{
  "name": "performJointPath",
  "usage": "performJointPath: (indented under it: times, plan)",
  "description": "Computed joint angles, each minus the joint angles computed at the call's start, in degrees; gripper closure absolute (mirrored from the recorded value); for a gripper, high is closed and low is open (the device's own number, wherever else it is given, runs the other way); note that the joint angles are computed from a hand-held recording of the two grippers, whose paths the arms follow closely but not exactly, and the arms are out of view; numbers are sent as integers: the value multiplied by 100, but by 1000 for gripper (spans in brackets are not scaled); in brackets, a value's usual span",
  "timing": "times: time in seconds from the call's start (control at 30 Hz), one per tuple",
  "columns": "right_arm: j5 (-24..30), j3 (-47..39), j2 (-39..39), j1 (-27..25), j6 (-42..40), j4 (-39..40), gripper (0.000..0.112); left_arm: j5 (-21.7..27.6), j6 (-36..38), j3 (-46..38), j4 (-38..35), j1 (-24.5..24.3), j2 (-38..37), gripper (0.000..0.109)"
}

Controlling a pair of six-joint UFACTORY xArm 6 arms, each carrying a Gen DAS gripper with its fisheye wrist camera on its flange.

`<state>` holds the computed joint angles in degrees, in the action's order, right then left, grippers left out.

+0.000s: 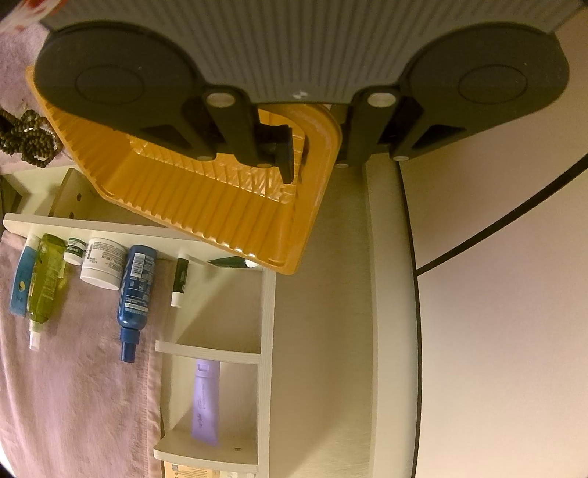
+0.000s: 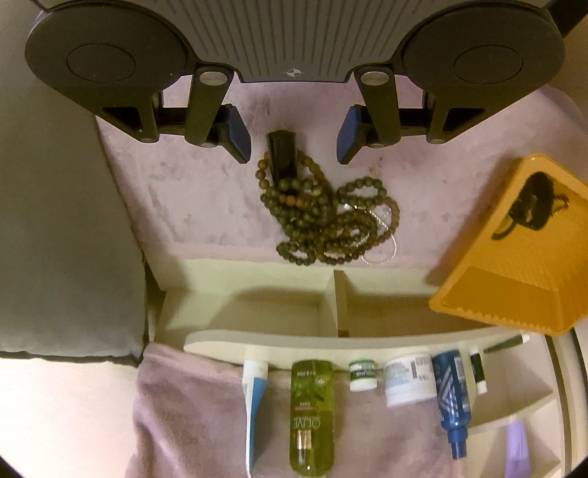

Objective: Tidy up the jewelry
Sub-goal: 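Grasp the black rectangular pendant with the right gripper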

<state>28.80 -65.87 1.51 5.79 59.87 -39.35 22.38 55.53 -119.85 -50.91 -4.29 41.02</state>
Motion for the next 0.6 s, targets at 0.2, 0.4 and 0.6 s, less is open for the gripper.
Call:
performJointPath:
  times: [0.2,0.4,0.6]
  plan:
    - [68,-260,335,-99,-184,17,81,-23,-23,17,29,-6,-9,100]
    - [65,-471,595,-151,-282,-41,82,-18,-50,1,66,-2,4,100]
    - [94,-440,541,-128,-329,-12,93,-11,-38,-11,56,0,11,100]
